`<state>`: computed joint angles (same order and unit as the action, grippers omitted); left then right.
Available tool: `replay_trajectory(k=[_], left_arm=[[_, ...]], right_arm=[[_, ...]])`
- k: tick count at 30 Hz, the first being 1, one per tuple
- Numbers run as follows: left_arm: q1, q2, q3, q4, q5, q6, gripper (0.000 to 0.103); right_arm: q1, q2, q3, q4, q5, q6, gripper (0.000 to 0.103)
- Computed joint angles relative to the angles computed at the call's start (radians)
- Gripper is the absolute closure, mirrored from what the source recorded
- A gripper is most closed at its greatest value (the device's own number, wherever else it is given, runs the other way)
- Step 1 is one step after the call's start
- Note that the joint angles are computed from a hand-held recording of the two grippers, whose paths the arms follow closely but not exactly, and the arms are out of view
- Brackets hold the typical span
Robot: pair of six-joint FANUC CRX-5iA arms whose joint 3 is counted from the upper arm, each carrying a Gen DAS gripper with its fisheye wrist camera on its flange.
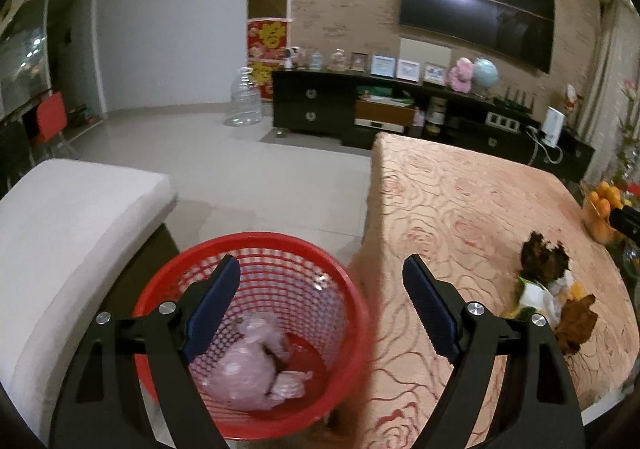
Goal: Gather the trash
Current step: 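Move both open tools back toward the remaining trash on the table, then grasp the brown paper with the right tool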
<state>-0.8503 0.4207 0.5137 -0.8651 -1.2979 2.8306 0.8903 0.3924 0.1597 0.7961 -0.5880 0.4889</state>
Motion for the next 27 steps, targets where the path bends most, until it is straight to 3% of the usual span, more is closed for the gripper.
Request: replay_trajectory(k=[6,14,20,27], left_arm=[[-0.014,0.065,0.076,0.014,0.01,-0.08,0.023],[-0.023,0.146,0.16,0.055,0.01,-0.183,0.023],[-0.019,0.176,0.18,0.104,0.047,-0.23,0.023],[-0.032,0.229,0.237,0.128,0.053,-0.308,0.023]], right_arm=[[-0.026,-0.087,-0.157,0.049,-0.001,-0.169,0.034],[-0.057,-0.117,-0.219,0.004,-0.036,-0.23,0.034],[-0.054,-0.109,-0.196,-0.138,0.002,-0.1,0.034],[-0.022,-0.06,-0.11,-0.304,-0.03,0.136,0.034]])
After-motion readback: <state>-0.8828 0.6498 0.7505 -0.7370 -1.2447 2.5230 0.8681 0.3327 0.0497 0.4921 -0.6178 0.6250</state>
